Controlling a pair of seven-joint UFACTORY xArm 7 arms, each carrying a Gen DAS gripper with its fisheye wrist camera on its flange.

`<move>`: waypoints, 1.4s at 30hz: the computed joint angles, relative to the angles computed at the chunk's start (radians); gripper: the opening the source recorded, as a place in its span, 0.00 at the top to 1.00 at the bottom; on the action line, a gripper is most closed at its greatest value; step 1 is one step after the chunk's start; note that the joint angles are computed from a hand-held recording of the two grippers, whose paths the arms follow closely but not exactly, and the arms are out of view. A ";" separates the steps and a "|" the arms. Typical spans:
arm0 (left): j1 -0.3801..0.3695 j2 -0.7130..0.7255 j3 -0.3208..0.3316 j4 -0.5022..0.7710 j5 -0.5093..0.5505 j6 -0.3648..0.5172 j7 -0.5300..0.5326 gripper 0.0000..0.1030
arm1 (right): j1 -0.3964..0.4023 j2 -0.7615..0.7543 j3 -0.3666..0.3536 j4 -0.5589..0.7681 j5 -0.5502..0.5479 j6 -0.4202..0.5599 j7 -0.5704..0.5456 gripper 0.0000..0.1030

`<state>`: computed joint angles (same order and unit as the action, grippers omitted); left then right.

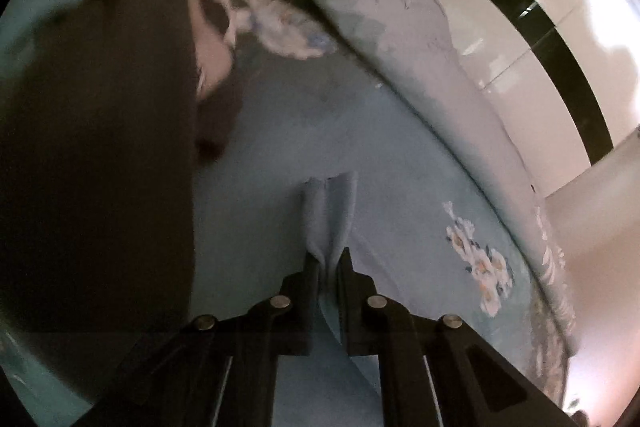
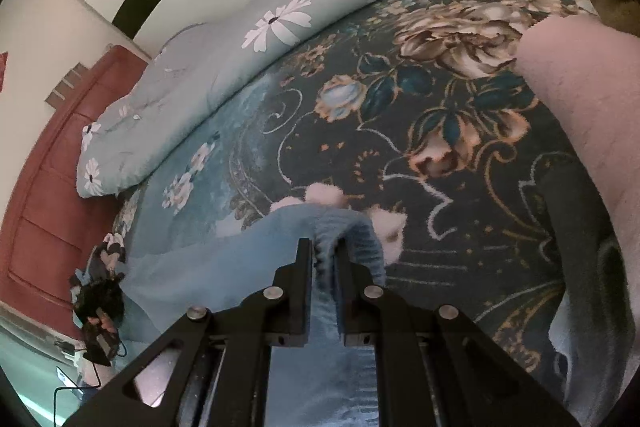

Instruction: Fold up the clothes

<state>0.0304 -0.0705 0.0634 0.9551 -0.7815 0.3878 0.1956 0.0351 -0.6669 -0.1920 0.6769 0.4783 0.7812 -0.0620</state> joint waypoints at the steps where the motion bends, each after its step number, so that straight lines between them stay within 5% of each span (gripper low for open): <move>1: 0.007 -0.006 0.006 -0.005 0.006 0.002 -0.006 0.92 | -0.002 -0.001 0.003 0.000 -0.005 0.001 0.001 0.91; 7: 0.055 0.034 0.020 0.040 0.128 0.091 -0.055 0.84 | -0.012 -0.009 0.019 0.001 -0.032 0.007 0.017 0.89; 10: 0.094 -0.011 -0.001 0.030 0.242 0.065 -0.143 0.71 | -0.019 -0.020 0.039 0.007 -0.069 0.013 0.030 0.69; 13: 0.077 -0.034 0.038 0.049 0.205 0.090 -0.124 0.58 | -0.033 -0.045 0.065 0.012 -0.115 0.015 0.054 0.60; 16: 0.072 -0.090 0.055 0.030 0.180 0.124 -0.092 0.58 | -0.040 -0.076 0.081 0.013 -0.151 0.013 0.083 0.59; 22: 0.036 -0.355 0.115 -0.199 0.116 0.156 0.001 0.46 | -0.053 -0.192 0.109 -0.012 -0.226 0.035 0.141 0.56; 25: 0.045 -0.489 0.153 -0.311 0.166 0.215 -0.002 0.46 | -0.036 -0.284 0.110 -0.058 -0.245 0.105 0.154 0.46; 35: 0.207 -0.717 0.288 -0.487 0.325 0.316 -0.070 0.45 | -0.071 -0.729 0.071 -0.296 -0.250 0.435 0.266 0.46; 42: 0.240 -0.729 0.348 -0.539 0.307 0.349 -0.060 0.44 | -0.120 -0.772 -0.007 -0.390 -0.188 0.394 0.306 0.46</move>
<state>0.2700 -0.7991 0.4111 0.4162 -0.4746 0.7369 0.1360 -0.0850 -1.4393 -0.1992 0.2867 0.2899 1.1757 0.2441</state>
